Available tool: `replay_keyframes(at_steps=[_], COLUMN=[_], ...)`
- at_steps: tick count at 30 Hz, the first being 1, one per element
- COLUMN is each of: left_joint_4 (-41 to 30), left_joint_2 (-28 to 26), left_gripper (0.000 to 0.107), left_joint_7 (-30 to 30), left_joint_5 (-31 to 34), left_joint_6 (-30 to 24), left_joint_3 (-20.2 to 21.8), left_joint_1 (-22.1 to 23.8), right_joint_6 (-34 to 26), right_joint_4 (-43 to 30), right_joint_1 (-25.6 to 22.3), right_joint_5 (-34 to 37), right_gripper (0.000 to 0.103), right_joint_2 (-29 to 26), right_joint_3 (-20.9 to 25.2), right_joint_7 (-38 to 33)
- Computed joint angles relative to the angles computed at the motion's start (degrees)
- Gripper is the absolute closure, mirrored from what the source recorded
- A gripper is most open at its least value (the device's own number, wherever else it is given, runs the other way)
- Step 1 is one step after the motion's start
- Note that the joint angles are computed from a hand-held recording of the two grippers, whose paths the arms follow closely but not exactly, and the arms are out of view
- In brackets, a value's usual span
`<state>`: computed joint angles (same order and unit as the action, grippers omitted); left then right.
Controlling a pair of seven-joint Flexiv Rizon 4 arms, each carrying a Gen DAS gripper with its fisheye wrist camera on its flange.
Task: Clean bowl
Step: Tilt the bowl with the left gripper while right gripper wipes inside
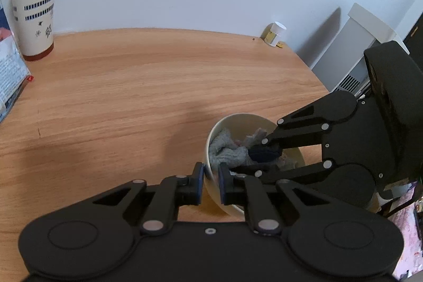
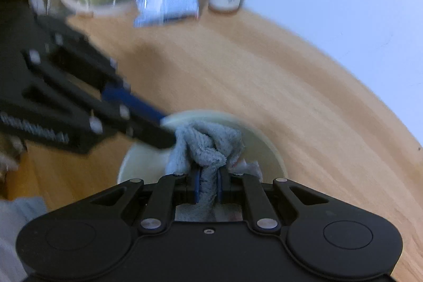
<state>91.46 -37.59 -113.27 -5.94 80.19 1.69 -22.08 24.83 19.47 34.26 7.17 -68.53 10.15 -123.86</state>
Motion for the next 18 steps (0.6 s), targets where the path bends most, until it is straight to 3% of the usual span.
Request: replay_keyframes(at_steps=[4, 11, 18], left_joint_4=[-0.52, -0.51, -0.4], left_joint_2=[-0.18, -0.31, -0.22], left_gripper=[0.096, 0.096, 0.095], left_joint_7=[0.05, 0.62, 0.42], left_joint_5=[0.11, -0.33, -0.01], left_joint_6=[-0.81, -0.9, -0.88], left_joint_3=[0.07, -0.99, -0.4], left_joint_1=[-0.02, 0.9, 0.33], right_joint_6=[-6.48, 3.84, 3.99], right_joint_4=[-7.71, 3.63, 5.17], right_joint_1=[0.63, -2.3, -1.36], right_joint_5=[-1.16, 1.6, -0.97], right_gripper=[0.091, 0.091, 0.091], right_joint_2=[-2.86, 5.15, 4.87], right_joint_3=[-0.84, -0.11, -0.4], right_joint_7=[0.55, 2.32, 1.8])
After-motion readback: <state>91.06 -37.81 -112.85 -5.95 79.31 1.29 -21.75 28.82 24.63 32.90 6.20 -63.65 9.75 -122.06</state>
